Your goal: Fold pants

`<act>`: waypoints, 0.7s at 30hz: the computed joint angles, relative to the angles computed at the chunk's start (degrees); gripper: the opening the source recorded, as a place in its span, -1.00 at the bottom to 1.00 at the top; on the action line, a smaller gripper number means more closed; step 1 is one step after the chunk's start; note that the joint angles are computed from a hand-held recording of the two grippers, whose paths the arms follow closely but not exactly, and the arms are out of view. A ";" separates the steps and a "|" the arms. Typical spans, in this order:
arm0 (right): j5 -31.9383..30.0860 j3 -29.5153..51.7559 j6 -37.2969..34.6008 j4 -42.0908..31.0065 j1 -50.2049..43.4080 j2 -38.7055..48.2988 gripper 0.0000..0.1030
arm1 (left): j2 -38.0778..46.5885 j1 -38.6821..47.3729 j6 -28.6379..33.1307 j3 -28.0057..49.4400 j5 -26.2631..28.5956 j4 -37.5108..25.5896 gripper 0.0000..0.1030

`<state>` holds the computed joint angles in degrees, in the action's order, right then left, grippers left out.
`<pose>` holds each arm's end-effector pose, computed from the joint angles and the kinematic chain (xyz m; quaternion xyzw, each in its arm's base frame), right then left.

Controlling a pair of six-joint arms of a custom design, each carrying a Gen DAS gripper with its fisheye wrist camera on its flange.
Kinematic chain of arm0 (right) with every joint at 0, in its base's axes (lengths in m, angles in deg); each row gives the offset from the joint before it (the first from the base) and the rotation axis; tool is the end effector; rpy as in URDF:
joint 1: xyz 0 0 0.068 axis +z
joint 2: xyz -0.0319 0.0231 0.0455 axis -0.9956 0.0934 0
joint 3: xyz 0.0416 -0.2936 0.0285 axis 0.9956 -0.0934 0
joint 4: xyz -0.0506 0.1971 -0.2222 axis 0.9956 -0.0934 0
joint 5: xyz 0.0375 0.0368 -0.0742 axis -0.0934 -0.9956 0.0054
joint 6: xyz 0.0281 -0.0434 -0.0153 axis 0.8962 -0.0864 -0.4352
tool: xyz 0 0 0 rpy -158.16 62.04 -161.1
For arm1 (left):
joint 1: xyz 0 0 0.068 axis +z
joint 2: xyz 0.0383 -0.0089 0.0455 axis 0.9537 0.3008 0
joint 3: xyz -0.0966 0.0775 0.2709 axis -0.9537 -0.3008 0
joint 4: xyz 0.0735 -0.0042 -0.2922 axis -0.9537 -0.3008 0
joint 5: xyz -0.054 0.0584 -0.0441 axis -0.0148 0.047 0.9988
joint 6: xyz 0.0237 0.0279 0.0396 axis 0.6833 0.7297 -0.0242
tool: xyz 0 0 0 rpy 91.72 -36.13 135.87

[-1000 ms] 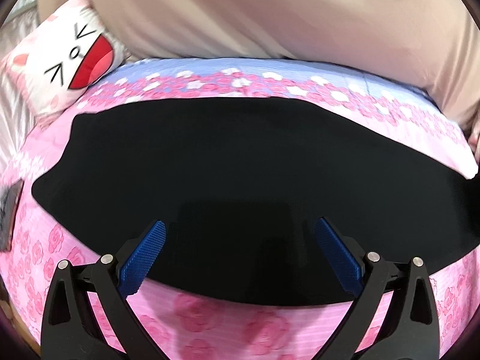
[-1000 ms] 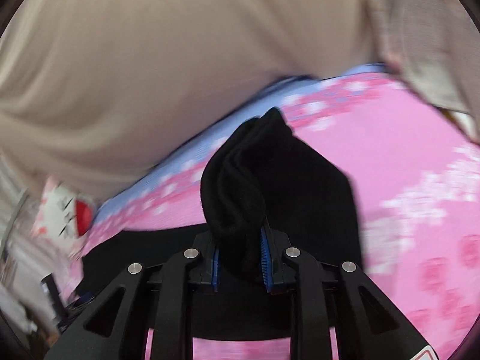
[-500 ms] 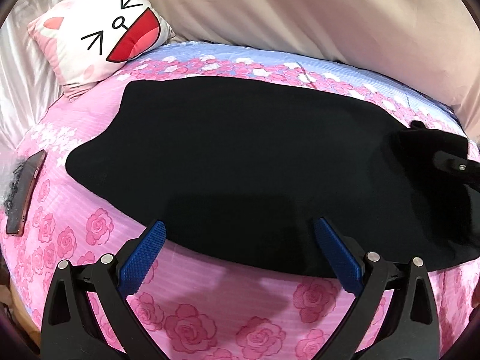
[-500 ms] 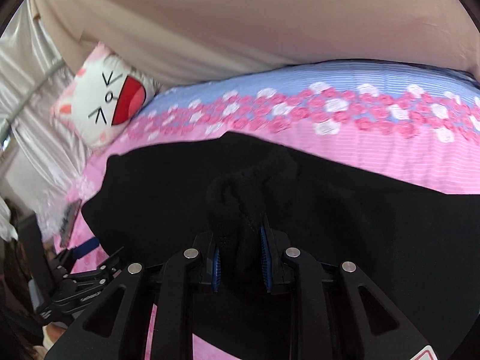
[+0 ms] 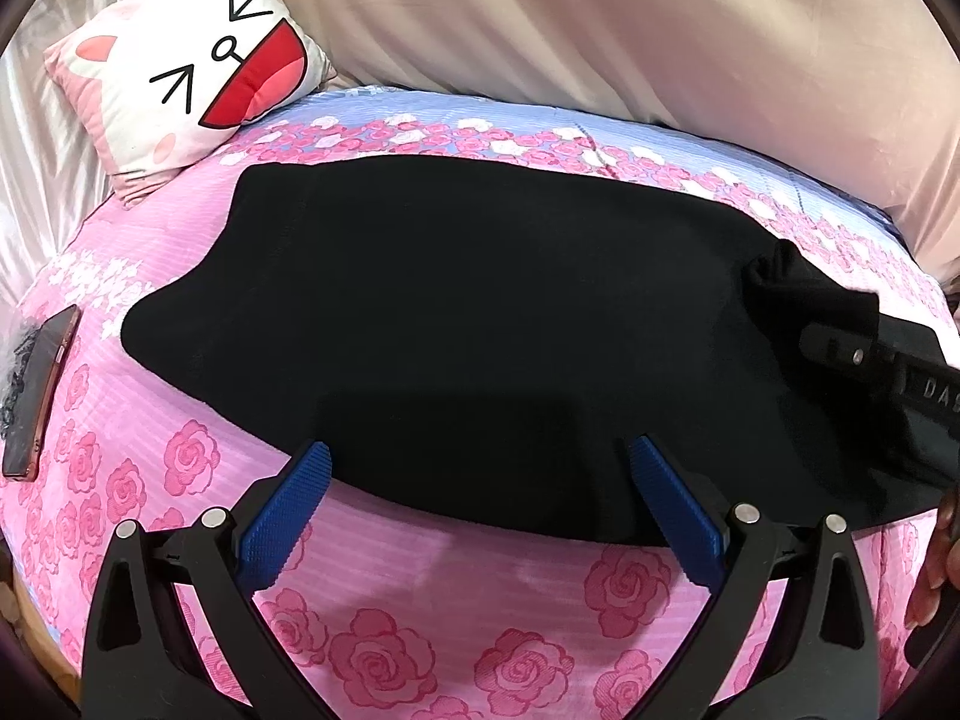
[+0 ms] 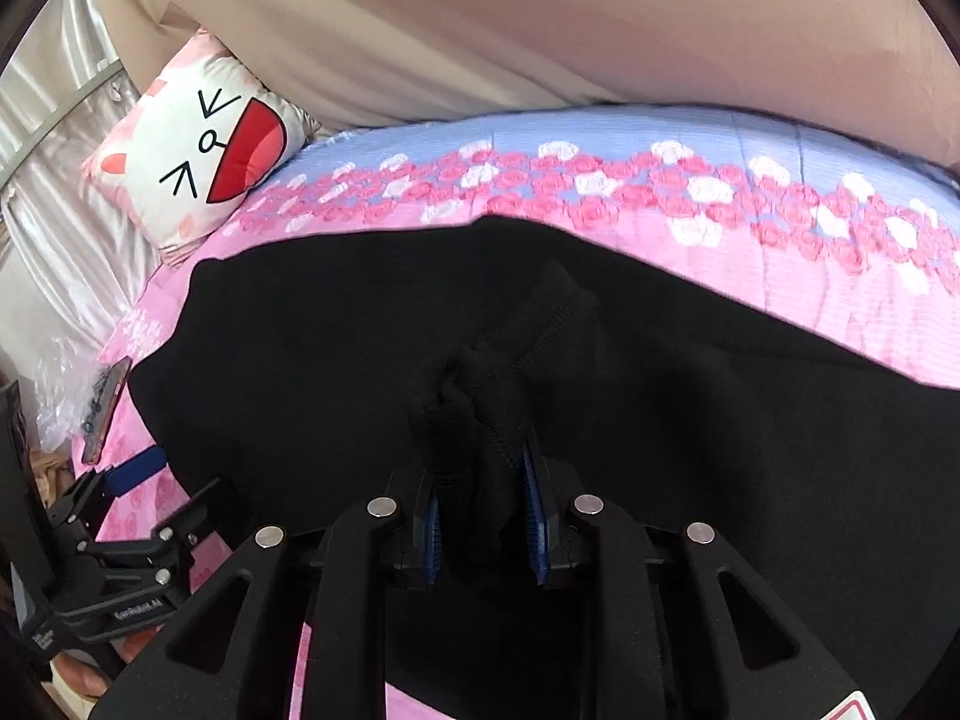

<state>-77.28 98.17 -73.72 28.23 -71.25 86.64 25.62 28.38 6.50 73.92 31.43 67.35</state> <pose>0.3218 0.0849 0.1398 -0.1031 0.9303 0.1606 0.3133 0.2489 -0.2173 0.1350 -0.0683 0.9376 0.0072 0.3408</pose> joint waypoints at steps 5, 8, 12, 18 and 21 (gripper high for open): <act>1.87 2.16 -1.33 -0.20 3.20 2.78 -0.28 | 0.78 -0.07 -0.67 0.70 0.19 -0.65 0.90; 3.00 0.34 -3.85 2.19 5.15 2.95 0.09 | 0.60 0.53 -0.80 0.87 1.69 -1.08 0.90; -9.46 -5.67 -4.08 -2.44 -1.47 -8.72 0.18 | -1.45 0.30 -1.20 -0.06 -0.12 -2.61 0.90; -8.65 -14.72 -10.78 -9.73 -27.43 -27.92 0.30 | -2.22 -0.51 -1.48 2.35 -0.20 -2.82 0.90; -13.63 -14.25 -13.85 -10.96 -41.99 -23.96 0.30 | 1.36 -1.79 1.27 7.71 2.38 -1.40 0.90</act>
